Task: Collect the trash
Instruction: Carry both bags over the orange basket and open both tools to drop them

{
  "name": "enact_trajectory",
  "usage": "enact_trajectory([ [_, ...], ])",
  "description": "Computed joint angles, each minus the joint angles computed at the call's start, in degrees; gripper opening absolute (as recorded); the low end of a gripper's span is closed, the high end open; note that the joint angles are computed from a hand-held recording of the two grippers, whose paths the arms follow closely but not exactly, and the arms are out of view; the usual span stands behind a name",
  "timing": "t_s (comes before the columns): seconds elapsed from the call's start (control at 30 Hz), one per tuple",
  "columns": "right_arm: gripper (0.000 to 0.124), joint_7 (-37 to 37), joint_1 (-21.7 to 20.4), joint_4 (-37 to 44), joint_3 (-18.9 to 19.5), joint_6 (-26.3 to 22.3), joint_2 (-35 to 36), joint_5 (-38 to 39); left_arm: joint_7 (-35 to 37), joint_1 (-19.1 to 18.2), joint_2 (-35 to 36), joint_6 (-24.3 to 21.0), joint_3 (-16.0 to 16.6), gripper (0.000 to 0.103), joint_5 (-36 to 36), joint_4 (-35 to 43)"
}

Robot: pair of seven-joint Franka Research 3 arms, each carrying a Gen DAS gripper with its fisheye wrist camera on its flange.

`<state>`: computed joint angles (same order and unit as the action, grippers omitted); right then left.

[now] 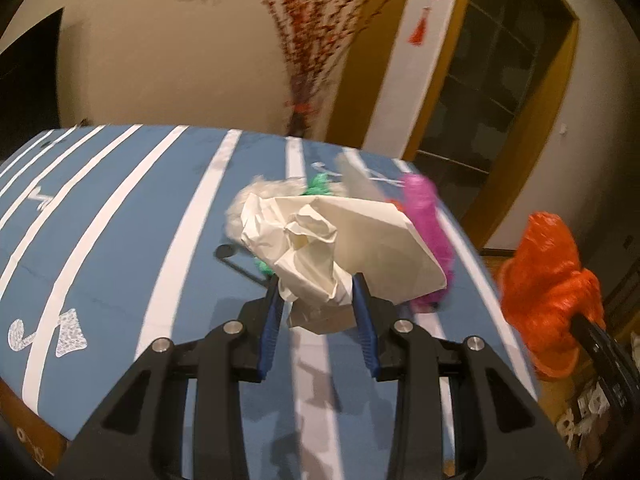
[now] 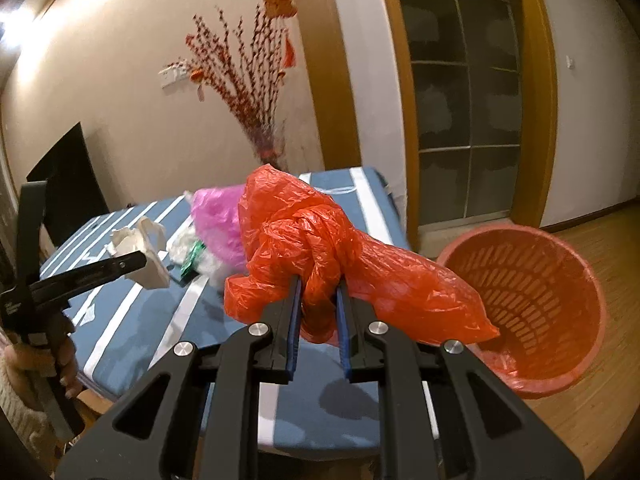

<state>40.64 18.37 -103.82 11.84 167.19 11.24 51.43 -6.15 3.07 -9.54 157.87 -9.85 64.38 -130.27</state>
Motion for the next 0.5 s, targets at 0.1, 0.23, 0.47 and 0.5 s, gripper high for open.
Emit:
enact_trajectory([
  [0.1, 0.015, 0.29, -0.35, -0.01, -0.31, 1.52, -0.07, 0.46, 1.19, -1.0, 0.56, 0.11, -0.81, 0.035, 0.44, 1.7],
  [0.23, 0.015, 1.28, -0.89, -0.15, -0.68, 4.37, 0.1, 0.15, 3.27, -2.56, 2.2, 0.74, -1.34, 0.035, 0.51, 4.48],
  [0.47, 0.015, 8.9, -1.37, -0.22, -2.54, 9.62, 0.85, -5.97, 8.22, -6.19, 8.59, 2.28, -1.03, 0.035, -0.85, 11.83],
  [0.5, 0.015, 11.01, -1.3, -0.17, -3.19, 10.26, 1.05, -7.54, 8.88, -6.8, 9.73, 2.51, -0.84, 0.035, -1.1, 13.02],
])
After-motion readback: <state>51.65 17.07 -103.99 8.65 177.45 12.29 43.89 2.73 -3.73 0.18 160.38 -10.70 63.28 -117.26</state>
